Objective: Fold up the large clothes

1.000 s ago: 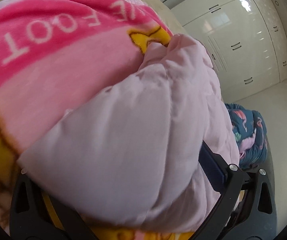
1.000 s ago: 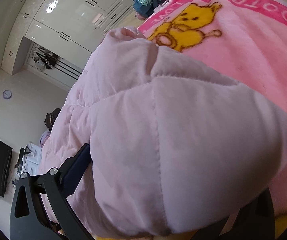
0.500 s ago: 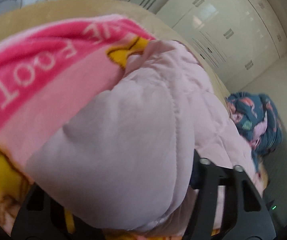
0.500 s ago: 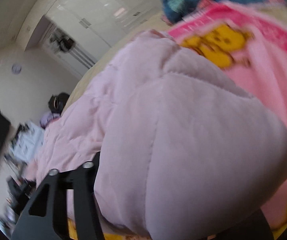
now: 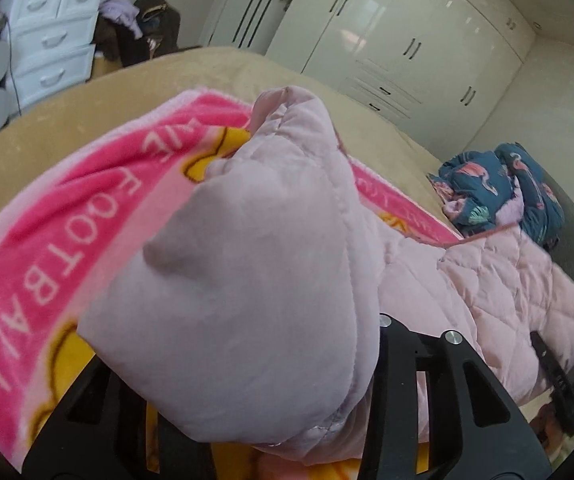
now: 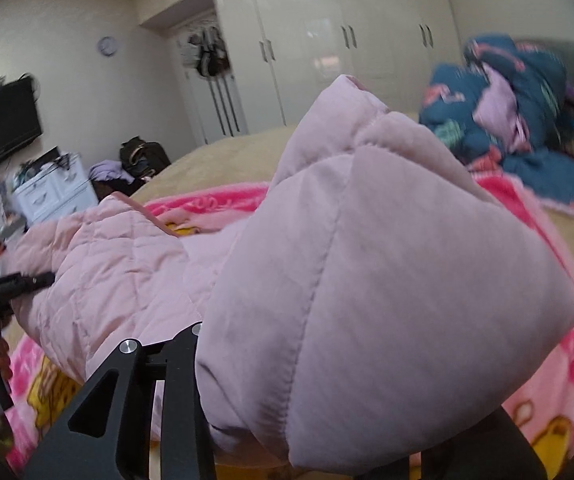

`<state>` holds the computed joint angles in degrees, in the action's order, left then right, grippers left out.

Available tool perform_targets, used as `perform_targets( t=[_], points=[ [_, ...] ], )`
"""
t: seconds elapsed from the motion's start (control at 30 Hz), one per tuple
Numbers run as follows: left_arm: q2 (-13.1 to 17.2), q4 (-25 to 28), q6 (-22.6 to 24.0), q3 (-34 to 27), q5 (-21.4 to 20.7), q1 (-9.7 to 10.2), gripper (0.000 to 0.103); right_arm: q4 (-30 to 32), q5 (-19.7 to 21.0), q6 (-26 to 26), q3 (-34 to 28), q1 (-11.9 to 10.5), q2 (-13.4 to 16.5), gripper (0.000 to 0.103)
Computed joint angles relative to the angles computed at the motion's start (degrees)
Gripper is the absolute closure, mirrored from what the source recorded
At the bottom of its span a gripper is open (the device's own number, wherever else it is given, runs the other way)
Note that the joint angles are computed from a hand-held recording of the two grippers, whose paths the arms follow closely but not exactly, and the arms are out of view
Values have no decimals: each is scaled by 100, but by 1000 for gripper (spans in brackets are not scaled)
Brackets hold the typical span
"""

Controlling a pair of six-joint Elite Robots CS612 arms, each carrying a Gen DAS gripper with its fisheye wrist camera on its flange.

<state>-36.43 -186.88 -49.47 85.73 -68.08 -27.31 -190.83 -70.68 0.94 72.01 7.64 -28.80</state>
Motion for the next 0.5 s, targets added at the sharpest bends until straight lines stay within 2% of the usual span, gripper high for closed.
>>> perform_targets(
  t=[0.2,0.5],
  points=[
    [-239,-391,50,502,129,-154,71,-520,89,-258,665,-7,-330,72],
    [-490,-746,28,1123,318,-380,71,-853,267,-319,1444,-109,-625,71]
  ],
)
